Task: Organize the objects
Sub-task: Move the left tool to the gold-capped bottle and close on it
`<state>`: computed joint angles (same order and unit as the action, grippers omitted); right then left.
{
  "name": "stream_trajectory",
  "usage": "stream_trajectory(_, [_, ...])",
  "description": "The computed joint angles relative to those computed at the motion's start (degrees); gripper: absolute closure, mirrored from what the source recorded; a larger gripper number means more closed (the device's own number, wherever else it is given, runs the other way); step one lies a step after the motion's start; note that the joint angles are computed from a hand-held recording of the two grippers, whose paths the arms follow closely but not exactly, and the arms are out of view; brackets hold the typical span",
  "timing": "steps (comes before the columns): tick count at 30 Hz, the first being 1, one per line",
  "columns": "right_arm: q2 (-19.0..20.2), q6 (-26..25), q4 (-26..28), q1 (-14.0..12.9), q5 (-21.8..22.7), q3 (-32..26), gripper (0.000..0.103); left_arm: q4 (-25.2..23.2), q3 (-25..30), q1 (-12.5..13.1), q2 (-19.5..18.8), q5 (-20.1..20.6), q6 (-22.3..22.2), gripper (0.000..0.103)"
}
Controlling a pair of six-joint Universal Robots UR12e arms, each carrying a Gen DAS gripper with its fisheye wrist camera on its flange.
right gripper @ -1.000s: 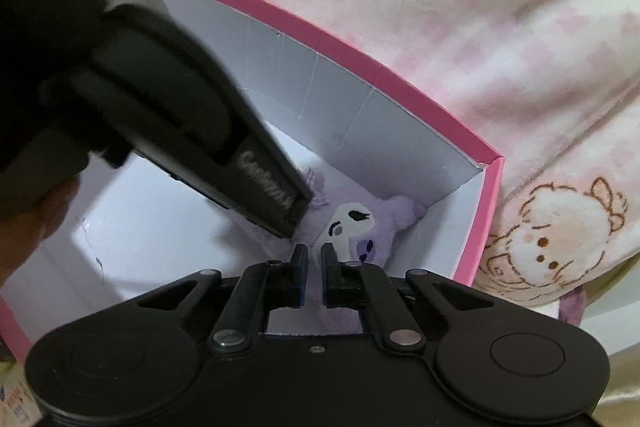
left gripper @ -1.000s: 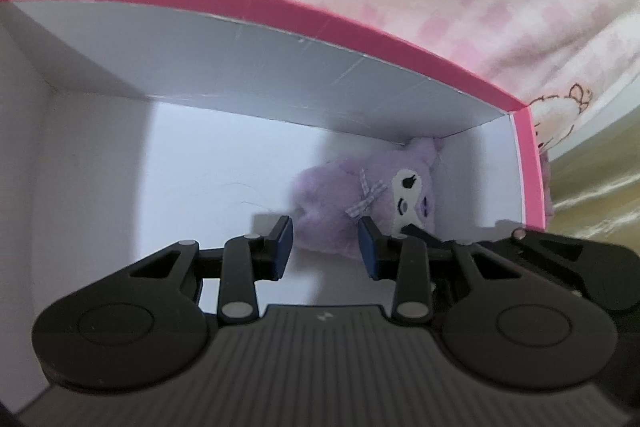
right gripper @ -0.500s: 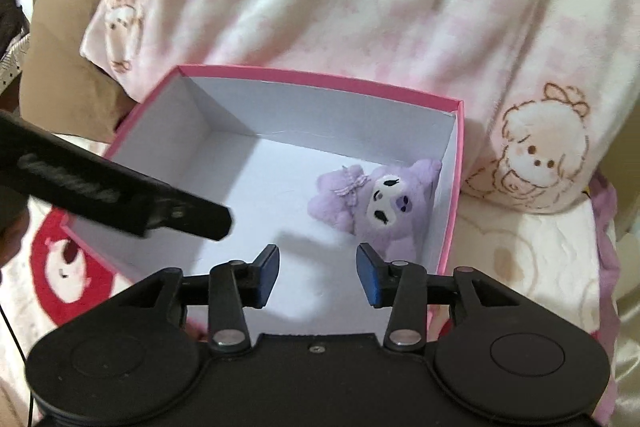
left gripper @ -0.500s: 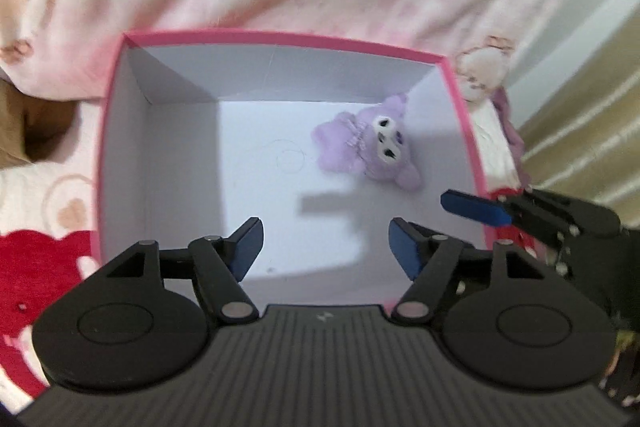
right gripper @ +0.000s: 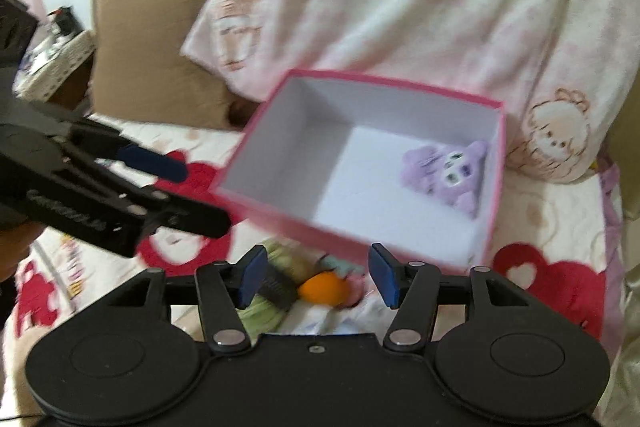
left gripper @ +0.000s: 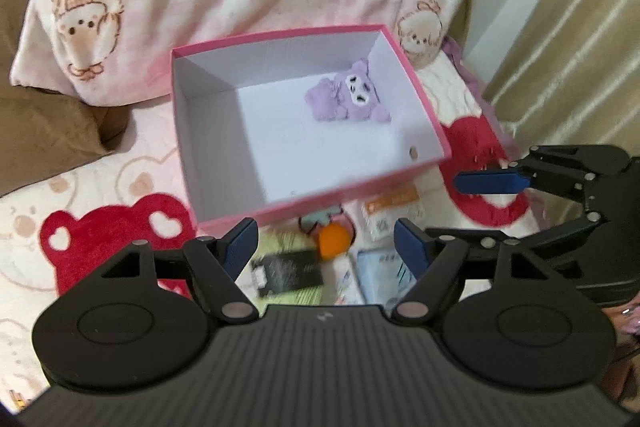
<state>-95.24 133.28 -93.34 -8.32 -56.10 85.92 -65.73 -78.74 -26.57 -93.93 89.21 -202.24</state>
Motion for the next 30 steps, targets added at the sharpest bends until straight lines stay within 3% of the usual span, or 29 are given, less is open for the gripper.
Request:
stream_trajectory(6, [-1.31, -5.82, 12.22, 0.2, 0.25, -1.06, 0.038, -2.78, -3.34, -0.56, 3.44, 0.51, 1.99, 0.029])
stream_trajectory(13, [-2.28, -10.87, 18.69, 1.76, -0.38, 0.72, 0.037, -0.5, -10.29, -0.36, 7.32, -1.31, 1.64, 0.029])
stream_trajectory(18, [-2.58, -11.34, 18.03, 3.8, -1.95, 3.63, 0.037, 1.8, -14.31, 0.8, 8.87, -3.67, -0.55, 0.029])
stream_trajectory(22, [-2.42, -11.39, 16.83, 4.87, -0.38, 5.9, 0.037, 2.85, -16.77, 1.73, 9.44, -4.92, -2.22, 0.029])
stream_trajectory(28, [-2.8, -8.68, 11.67, 6.6, 0.16, 10.39, 0.037, 4.93, -19.73, 2.31, 9.62, -4.9, -3.9, 0.032])
stream_trajectory(30, [-3.55, -7.04, 8.19, 7.03, -0.03, 12.59, 0.037, 5.67, -20.63, 2.66, 9.47, -5.86, -4.2, 0.037])
